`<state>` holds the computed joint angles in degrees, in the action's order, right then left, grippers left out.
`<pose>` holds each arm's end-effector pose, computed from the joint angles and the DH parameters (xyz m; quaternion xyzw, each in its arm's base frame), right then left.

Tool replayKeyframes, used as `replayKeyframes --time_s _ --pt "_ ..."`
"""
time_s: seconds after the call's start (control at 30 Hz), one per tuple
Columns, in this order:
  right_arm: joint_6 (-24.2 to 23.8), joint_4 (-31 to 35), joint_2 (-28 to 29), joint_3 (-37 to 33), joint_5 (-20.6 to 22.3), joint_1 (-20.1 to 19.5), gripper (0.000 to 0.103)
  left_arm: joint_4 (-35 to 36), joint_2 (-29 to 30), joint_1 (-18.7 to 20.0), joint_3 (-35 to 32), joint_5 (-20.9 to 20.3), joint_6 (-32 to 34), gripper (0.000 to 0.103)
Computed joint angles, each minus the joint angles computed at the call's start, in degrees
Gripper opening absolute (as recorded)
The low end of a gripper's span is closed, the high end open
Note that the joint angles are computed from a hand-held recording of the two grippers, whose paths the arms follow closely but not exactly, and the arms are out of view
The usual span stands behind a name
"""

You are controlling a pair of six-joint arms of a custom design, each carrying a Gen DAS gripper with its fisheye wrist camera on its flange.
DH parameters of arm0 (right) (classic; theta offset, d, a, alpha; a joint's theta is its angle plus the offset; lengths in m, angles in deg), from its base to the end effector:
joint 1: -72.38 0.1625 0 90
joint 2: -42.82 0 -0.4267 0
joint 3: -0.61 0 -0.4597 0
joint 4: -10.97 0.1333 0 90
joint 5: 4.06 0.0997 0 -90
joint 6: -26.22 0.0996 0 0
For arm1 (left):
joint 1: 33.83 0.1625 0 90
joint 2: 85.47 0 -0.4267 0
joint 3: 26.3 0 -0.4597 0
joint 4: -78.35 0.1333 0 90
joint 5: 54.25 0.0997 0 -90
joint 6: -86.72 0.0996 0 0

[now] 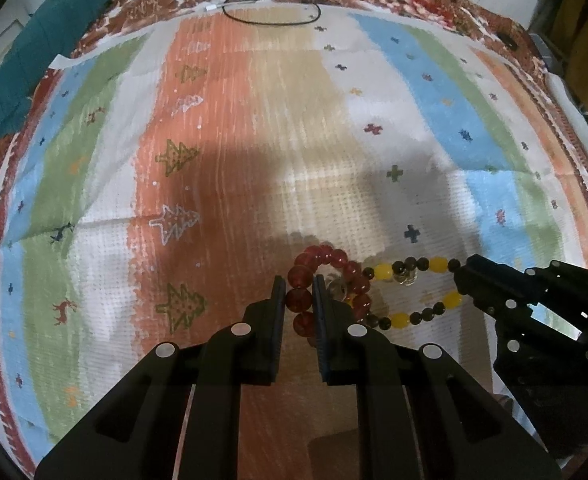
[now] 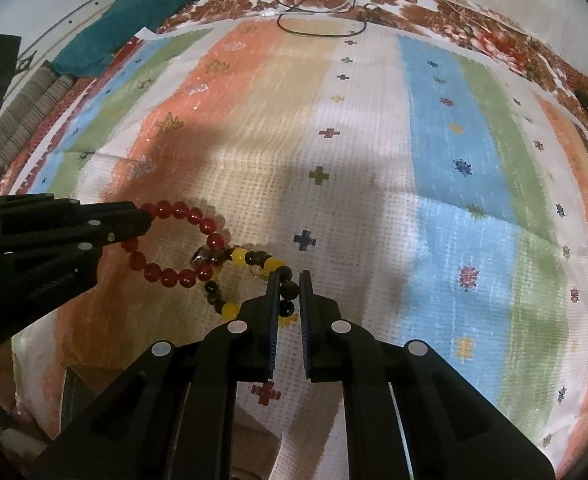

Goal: Organize jewelry
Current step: 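Lift both held bracelets up off the blanket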

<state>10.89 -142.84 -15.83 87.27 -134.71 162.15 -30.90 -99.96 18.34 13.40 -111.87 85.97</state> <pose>0.0654 -0.7532 0.3080 0.0114 -0.8986 0.2408 0.3665 -0.4165 -0.8407 -0.0205 0.3187 0.9047 -0.0449 0.2793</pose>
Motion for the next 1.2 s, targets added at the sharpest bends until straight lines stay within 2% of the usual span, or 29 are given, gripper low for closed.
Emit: replayKeyframes --time_s 0.27,1.2 --pt "0.24 -1.11 -0.67 0.36 -0.44 0.04 0.011 0.13 -0.34 -0.19 0.52 1.64 -0.16 0.013" --pt "-1.09 -5.98 -3.57 3.63 -0.84 1.72 0.011 -4.32 -4.82 -1.1 6.24 0.74 0.24 0.013"
